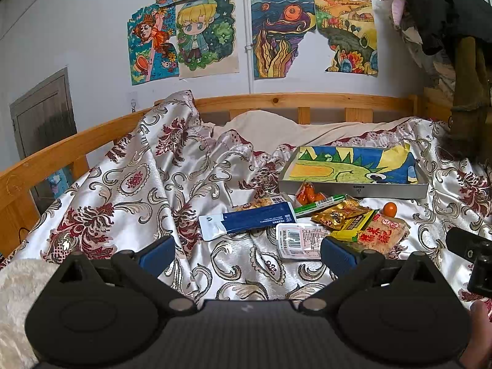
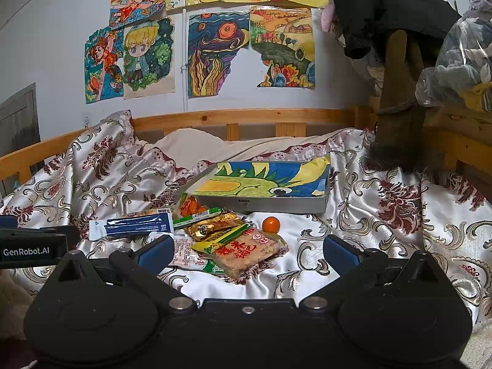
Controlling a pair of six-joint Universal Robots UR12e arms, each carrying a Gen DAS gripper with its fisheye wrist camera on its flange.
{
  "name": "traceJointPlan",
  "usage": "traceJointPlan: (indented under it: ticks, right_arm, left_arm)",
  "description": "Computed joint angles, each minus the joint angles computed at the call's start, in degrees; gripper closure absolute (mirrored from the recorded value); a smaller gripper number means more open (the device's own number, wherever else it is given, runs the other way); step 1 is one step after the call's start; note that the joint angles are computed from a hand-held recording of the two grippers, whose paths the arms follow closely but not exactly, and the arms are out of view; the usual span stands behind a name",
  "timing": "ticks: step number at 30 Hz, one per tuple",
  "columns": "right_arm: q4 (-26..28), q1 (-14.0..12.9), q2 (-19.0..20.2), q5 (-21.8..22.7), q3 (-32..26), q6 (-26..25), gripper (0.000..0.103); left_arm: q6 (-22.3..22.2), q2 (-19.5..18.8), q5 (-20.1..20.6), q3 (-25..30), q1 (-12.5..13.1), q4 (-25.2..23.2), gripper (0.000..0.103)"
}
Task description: Organize snacks
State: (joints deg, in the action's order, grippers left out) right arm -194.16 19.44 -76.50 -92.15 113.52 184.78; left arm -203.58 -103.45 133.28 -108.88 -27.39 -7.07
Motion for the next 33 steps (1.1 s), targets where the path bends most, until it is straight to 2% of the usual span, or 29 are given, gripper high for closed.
traceJointPlan:
  ticks: [11,20,28,33]
  right_arm:
    - [0.0,0.1,0.0,-0.3,-0.1,0.4,0.001]
    - [1.5,-1.4,-0.7,2.5,-0.9,3.8,0.001]
    - [2.3,-2.7,-1.2,4.5,-2.1,0.8,0.001]
    - [5.3,-3.1,-1.1,6.4,-4.2,0.7,0.001]
  left_arm:
    - [-0.1,0.0,-0.2,0.0,0.0,0.0,0.0]
    - [0.4,0.6,-2.8,0.3,1.1,0.5,0.0]
    - [2.1,0.6,-4.4,1.7,2.0,1.8,0.0]
    - [3.7,0.3,-5.4,2.9,2.7,3.0,0.0]
